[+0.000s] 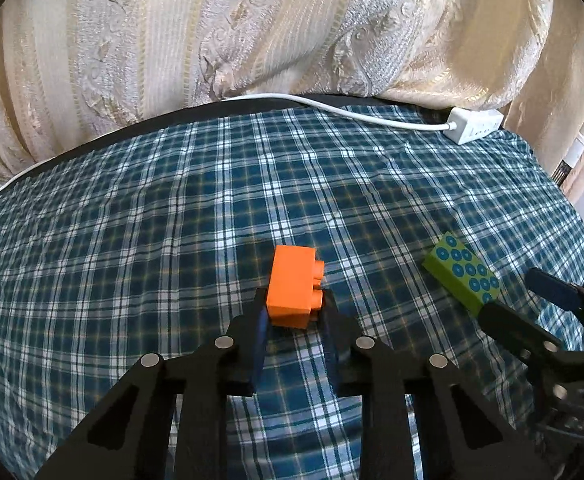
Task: Organize objects
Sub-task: 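Grasp the small green dotted block with the right gripper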
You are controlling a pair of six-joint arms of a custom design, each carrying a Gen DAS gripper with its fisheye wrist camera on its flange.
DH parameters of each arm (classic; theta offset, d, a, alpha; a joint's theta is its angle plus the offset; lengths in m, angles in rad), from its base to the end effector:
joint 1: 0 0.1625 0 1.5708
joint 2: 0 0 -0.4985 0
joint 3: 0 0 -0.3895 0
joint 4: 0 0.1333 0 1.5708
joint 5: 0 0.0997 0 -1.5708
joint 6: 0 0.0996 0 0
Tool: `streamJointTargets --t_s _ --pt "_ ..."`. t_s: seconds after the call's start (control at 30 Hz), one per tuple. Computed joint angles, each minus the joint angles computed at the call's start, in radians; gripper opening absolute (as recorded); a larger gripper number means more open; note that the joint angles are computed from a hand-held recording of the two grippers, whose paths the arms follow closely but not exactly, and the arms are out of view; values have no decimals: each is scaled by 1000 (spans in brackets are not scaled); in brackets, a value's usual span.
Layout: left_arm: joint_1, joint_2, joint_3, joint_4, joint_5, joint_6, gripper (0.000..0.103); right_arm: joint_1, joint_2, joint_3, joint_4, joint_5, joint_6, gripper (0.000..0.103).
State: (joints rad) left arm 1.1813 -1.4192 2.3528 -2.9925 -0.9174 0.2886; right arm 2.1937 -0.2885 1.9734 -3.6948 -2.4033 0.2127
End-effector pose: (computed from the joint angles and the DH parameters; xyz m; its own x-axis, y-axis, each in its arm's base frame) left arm 0.0152 -0.4734 0.3191 -0.7125 0.2688 -0.6482 0.5614 0.7725 -0.2967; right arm 0.3706 -0.4138 -0.1009 -0.8251 0.0210 0.5646 -0.3620 0.7476 -0.5569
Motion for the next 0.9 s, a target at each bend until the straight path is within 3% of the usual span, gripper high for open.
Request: streamJointTargets --t_s 0.33,0.53,0.6,0.7,0.9 --pt "-7 -3 5 -22 17 15 25 -15 15 -66 90 5 -36 72" --pt "-6 -3 8 -26 17 22 25 -12 20 -88 124 -23 -47 53" --pt "-7 -2 11 -28 18 23 25 -9 21 -92 132 -30 -52 41" --pt "-12 -4 15 -31 19 26 25 -6 23 -96 142 -41 -52 34" --pt "-21 -9 22 -33 17 32 25 5 21 -79 137 -50 -35 33"
